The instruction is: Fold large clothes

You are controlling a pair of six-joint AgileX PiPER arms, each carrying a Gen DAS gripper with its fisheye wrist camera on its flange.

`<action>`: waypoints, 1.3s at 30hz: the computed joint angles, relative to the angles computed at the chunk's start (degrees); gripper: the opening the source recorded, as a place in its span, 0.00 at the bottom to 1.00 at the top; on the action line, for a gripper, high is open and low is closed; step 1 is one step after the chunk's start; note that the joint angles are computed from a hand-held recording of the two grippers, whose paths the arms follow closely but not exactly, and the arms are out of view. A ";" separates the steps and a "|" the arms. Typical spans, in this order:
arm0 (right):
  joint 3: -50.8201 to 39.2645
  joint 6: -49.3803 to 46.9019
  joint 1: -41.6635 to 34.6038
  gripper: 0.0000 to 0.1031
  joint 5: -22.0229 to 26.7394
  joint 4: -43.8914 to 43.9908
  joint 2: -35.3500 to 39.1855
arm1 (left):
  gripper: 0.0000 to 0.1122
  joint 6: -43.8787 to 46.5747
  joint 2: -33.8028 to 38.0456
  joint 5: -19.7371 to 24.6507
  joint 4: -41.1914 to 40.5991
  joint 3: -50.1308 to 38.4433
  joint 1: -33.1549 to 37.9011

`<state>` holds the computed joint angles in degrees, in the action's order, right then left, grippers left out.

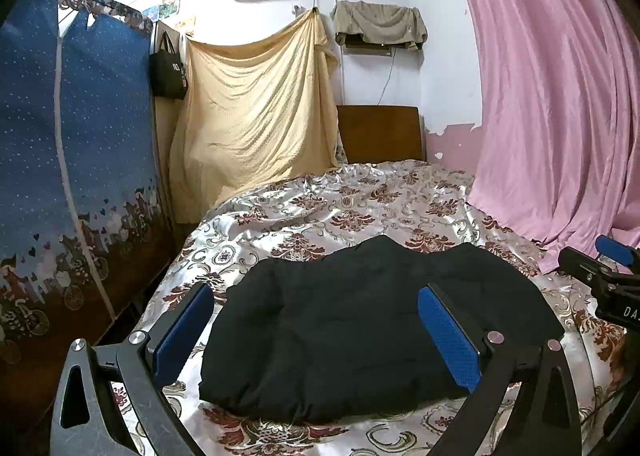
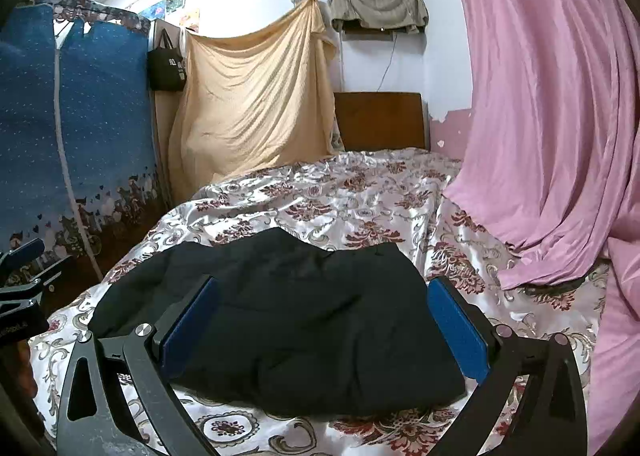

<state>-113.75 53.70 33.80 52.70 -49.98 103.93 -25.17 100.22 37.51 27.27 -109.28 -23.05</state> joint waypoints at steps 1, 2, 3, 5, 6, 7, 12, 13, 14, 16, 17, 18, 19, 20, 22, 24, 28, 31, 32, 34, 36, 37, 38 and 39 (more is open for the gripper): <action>0.70 0.66 0.55 0.99 0.06 -0.87 -0.48 | 0.92 -0.65 -0.68 -0.43 0.62 0.92 -0.14; 1.24 1.17 1.02 0.99 0.11 -1.55 -0.87 | 0.92 -1.22 -1.33 -0.93 1.17 1.89 -0.19; 2.10 1.97 1.69 0.99 0.21 -2.47 -1.43 | 0.92 -1.73 -2.13 -1.53 1.75 3.06 -0.20; 4.19 3.57 3.10 0.99 0.30 -4.44 -2.73 | 0.92 -2.84 -3.43 -2.27 2.91 5.10 -0.34; 4.71 4.31 3.88 0.99 0.61 -5.35 -3.02 | 0.92 -3.35 -4.08 -2.53 3.33 6.09 -0.51; 5.76 5.32 4.61 0.99 0.70 -6.45 -3.56 | 0.92 -3.66 -4.71 -2.83 3.45 7.08 -0.55; 10.55 11.42 8.12 0.99 1.57 -11.58 -5.47 | 0.92 -6.97 -8.14 -5.09 6.58 13.24 -1.01; 11.69 12.86 8.75 0.99 1.76 -12.65 -5.94 | 0.92 -7.92 -8.76 -5.56 7.55 14.51 -1.16; 12.89 14.06 9.16 0.99 1.65 -13.51 -6.47 | 0.92 -8.85 -9.50 -6.29 8.39 16.00 -1.18; 15.37 16.21 10.19 0.99 1.68 -15.15 -7.63 | 0.92 -9.45 -10.49 -7.13 8.63 17.98 -1.04; 16.35 17.09 10.69 0.99 1.84 -15.85 -8.07 | 0.92 -9.61 -11.06 -7.69 8.54 19.09 -0.86; 17.58 18.08 11.11 0.99 1.88 -16.59 -8.66 | 0.92 -10.45 -11.64 -8.26 9.10 20.33 -0.76; 18.68 19.05 11.49 0.99 1.80 -17.29 -9.09 | 0.92 -11.29 -12.15 -8.62 9.75 21.41 -0.74; 19.52 19.73 11.87 0.99 1.89 -17.81 -9.44 | 0.92 -11.93 -12.64 -8.90 10.19 22.41 -0.70; 21.05 20.97 12.70 0.99 2.20 -18.66 -9.93 | 0.92 -13.53 -13.90 -9.57 11.17 24.76 -0.68; 22.28 22.37 13.76 0.99 2.66 -19.72 -10.13 | 0.92 -14.13 -15.20 -10.63 11.37 27.15 -0.32; 24.63 24.45 14.56 0.99 2.47 -20.27 -10.84 | 0.92 -16.25 -17.20 -11.86 12.85 31.04 -0.22; 26.55 25.52 14.71 0.99 1.51 -20.29 -11.59 | 0.92 -16.81 -17.97 -11.96 13.17 32.79 -0.59; 26.56 25.61 14.80 0.99 1.47 -20.15 -11.42 | 0.92 -16.76 -18.27 -12.03 13.13 33.45 -0.71; 28.22 26.89 14.60 0.99 0.25 -20.11 -12.02 | 0.92 -17.57 -18.72 -11.96 13.99 34.46 -1.03; 29.40 27.97 14.30 0.99 -0.67 -19.79 -12.20 | 0.92 -17.95 -19.15 -12.02 14.27 35.32 -1.13; 30.01 28.47 14.32 0.99 -0.85 -19.79 -12.32 | 0.92 -17.83 -19.37 -12.05 14.04 35.66 -1.05; 30.86 29.17 14.37 0.99 -1.05 -19.95 -12.49 | 0.92 -17.35 -19.53 -12.08 13.48 35.91 -0.91; 31.55 29.78 14.36 0.99 -1.28 -20.10 -12.53 | 0.92 -16.92 -19.62 -12.19 12.99 36.10 -0.74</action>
